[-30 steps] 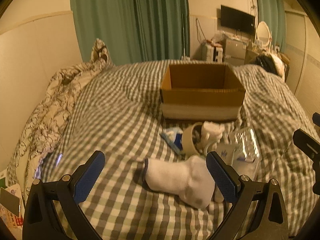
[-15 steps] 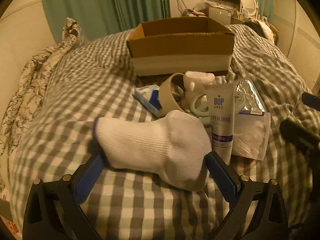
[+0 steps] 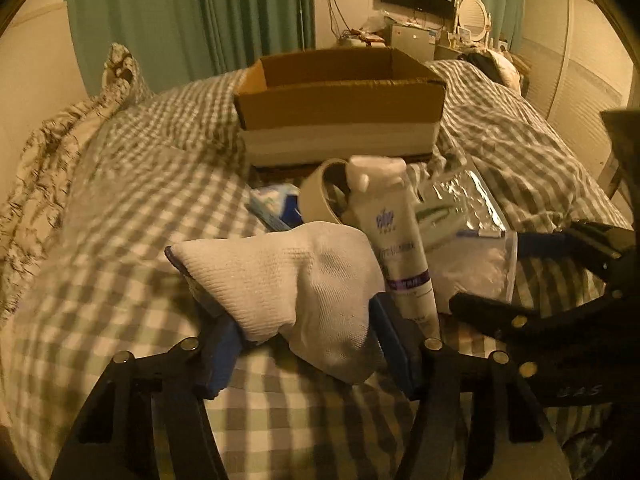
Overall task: Organize objects
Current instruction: 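Grasp the white sock with the left tool while the right tool grasps the clear swab tub, then carry the sock and swab tub over the box and release both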
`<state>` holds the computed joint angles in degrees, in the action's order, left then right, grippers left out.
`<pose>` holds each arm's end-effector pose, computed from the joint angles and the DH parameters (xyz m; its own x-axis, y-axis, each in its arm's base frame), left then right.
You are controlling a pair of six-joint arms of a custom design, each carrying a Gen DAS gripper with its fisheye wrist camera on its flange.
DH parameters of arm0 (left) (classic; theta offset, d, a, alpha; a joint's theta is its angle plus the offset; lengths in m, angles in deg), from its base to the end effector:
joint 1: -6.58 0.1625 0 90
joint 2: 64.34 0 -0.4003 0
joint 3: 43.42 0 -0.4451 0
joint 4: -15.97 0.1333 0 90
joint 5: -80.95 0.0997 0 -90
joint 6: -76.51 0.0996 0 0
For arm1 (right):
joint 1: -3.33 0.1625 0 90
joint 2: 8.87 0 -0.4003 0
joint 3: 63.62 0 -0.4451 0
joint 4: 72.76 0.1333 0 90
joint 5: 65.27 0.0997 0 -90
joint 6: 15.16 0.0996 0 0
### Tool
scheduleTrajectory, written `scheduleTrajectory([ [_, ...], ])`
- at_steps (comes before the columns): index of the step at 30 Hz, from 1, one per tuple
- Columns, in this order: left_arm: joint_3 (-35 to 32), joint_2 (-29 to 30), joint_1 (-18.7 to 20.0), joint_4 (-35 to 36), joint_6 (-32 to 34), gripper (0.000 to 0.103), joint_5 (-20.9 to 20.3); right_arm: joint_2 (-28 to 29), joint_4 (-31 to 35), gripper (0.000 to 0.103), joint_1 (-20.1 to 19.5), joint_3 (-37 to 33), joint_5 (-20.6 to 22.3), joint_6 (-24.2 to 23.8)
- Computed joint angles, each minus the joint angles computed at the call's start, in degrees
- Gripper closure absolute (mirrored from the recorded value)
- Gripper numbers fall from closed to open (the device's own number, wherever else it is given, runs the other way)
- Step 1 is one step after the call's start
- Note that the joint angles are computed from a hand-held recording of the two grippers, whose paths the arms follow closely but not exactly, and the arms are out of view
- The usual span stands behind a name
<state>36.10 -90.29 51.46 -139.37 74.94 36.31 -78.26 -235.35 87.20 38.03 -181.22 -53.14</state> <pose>-0.3776 -0.6641 -0.0686 -0.6174 0.3764 -0.6907 0.6770 0.7014 -0.2230 0.0197 -0.6571 0.2959 -0.7310 -0.1688 0.6612 -0.4674 0.8298 -0.3048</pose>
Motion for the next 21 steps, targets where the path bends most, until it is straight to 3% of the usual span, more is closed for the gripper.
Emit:
scheduleTrajectory([
  [1, 0.1, -0.2, -0.1, -0.3, 0.2, 0.044, 0.7, 0.2, 0.8, 0.02, 0.1, -0.3, -0.1, -0.2],
  [4, 0.3, -0.5, -0.6, -2.1, 0.9, 0.047, 3.6, 1.4, 1.6, 0.035, 0.5, -1.1, -0.9, -1.3],
  [7, 0.4, -0.6, -1.0, -4.5, 2.9, 0.048, 6.3, 1.3, 0.9, 0.036, 0.6, -0.6, -0.9, -2.0],
  [15, 0.6, -1.5, -1.7, -7.8, 4.2, 0.048, 7.0, -2.9, -7.7, 0.039, 2.1, 3.6, 0.3, -5.5],
  [21, -2.1, -0.8, -1.9, -8.9, 5.9, 0.048, 6.1, -5.1, -11.7, 0.04, 4.2, 2.9, 1.9, -7.8],
])
